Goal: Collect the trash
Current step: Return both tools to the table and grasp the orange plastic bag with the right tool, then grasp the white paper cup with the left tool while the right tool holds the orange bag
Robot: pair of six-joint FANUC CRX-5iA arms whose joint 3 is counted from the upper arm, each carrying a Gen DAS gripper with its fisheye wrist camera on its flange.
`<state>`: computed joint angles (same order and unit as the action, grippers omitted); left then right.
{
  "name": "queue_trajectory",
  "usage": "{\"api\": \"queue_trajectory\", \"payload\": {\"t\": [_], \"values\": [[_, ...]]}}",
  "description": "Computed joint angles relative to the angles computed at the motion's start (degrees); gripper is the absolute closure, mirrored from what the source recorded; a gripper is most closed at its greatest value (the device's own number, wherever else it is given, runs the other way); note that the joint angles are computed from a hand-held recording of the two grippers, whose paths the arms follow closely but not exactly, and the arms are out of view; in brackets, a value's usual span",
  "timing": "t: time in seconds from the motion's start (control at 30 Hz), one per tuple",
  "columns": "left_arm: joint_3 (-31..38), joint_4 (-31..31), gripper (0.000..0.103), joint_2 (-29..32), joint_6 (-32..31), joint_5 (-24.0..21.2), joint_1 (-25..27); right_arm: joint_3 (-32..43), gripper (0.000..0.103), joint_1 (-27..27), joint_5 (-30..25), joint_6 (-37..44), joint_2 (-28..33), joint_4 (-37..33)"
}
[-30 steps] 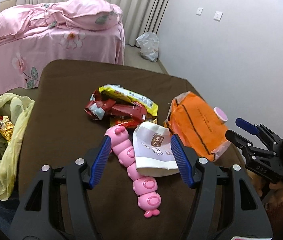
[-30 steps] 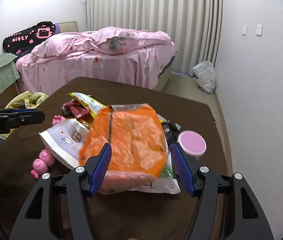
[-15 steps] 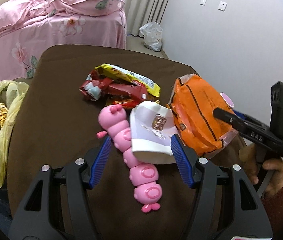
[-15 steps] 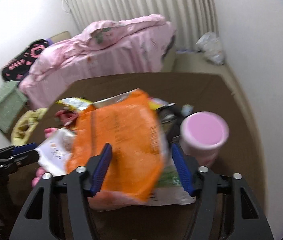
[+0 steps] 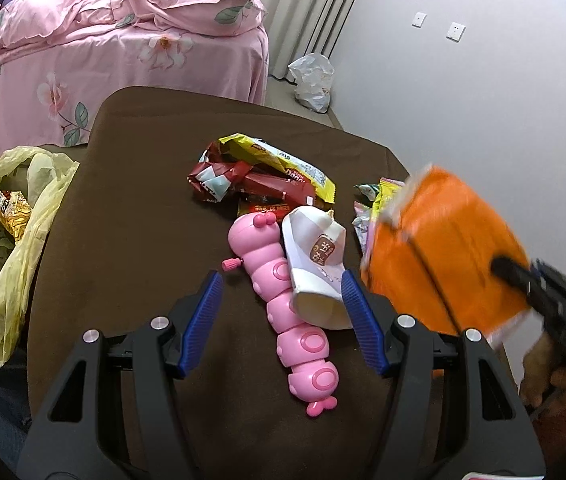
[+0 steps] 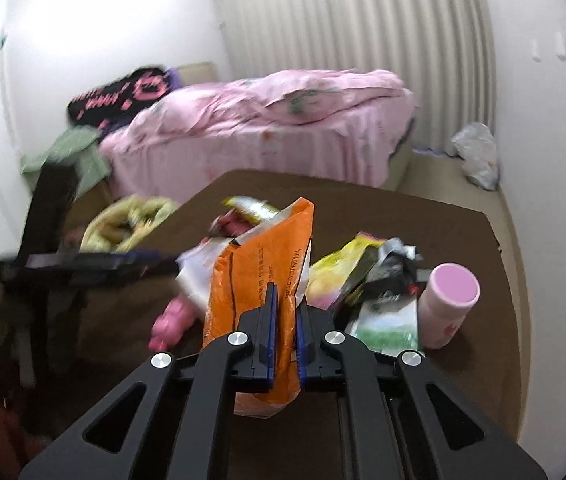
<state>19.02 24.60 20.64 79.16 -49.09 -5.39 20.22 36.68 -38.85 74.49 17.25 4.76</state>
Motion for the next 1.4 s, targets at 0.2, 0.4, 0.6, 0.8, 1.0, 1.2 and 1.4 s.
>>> {"api": "queue_trajectory", "payload": {"t": [0.2, 0.4, 0.6, 0.8, 1.0, 1.2, 1.4], "values": [[-0.7, 0.7, 0.044, -0.5, -0.3, 0.5, 0.0, -4.5, 0.094, 1.8, 0.8, 1.9, -2.9, 0.2], [-2.7, 1.5, 0.044, -2.2, -0.5, 1.9, 0.7, -7.7, 0.044, -0.4, 8.5, 3.7, -5.7, -13.5], [-4.6, 3.0, 0.044, -3.4, -0.7, 2.8, 1.5, -6.1, 0.062, 0.6, 0.9, -3.1, -3.4, -10.6], [-3.4, 1.6, 0.044, -2.8, 0.0, 1.3, 0.9, -11.7, 0.084, 1.2, 7.0, -15.8, -6.0, 2.3], [6.4, -4.5, 0.044, 2.8, 5.7, -4.9, -1.5, -13.2, 0.084, 1.1, 9.4, -20.6, -6.4, 9.2], [8.0, -4.3, 0.074, 4.9, 8.1, -7.2, -2.1, -13.5, 0.084, 1.3, 7.8, -19.9, -6.5, 10.0], [3.3, -4.7, 0.080, 0.4, 5.0, -2.5, -2.5, -13.7, 0.084, 1.2, 7.5, -21.1, -6.4, 10.9]]}}
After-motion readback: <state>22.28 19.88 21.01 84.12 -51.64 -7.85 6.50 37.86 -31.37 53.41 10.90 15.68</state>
